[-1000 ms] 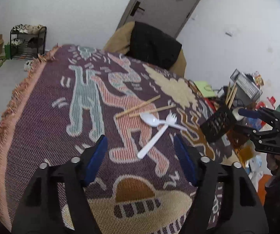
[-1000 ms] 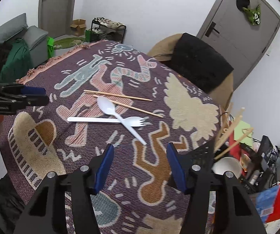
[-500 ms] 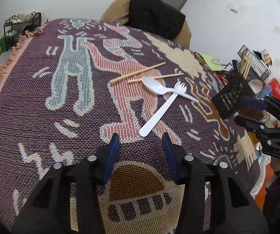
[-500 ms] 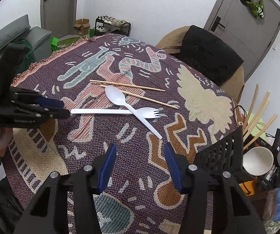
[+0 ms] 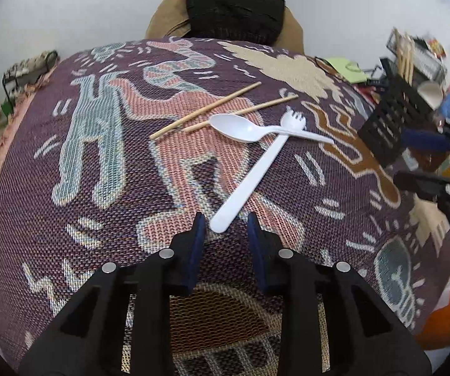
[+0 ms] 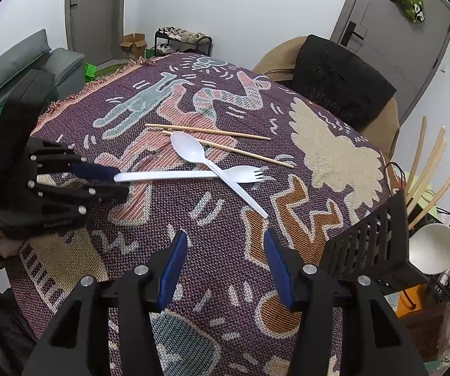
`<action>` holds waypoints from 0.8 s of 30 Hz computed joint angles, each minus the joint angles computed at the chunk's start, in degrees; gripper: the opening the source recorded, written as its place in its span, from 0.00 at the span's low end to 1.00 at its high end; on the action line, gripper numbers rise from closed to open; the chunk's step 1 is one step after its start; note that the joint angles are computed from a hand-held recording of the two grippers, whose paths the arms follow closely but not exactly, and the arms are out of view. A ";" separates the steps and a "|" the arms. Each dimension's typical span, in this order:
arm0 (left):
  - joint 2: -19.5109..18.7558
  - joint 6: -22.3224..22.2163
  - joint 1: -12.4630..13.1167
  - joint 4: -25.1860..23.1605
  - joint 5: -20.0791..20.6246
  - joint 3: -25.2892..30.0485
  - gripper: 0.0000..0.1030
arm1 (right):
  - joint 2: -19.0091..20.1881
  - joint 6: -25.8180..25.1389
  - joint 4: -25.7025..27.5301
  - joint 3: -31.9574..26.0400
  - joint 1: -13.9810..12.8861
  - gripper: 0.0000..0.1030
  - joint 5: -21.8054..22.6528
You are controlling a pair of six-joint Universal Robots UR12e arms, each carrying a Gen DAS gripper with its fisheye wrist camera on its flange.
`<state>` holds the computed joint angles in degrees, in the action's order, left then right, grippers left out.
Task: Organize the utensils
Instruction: 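Move both grippers back over the remaining fork, spoon and chopsticks, then grasp the white fork with the left gripper while the right gripper grasps the white spoon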
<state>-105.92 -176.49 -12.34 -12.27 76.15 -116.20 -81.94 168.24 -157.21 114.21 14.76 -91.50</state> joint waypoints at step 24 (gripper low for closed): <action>4.76 -2.54 6.56 9.58 -12.86 -5.63 0.12 | 5.63 -1.27 3.39 -6.81 2.20 0.39 -1.01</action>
<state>-101.15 -179.03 -5.77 -2.70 63.29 -121.82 -76.30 166.97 -153.82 107.40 16.96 -92.50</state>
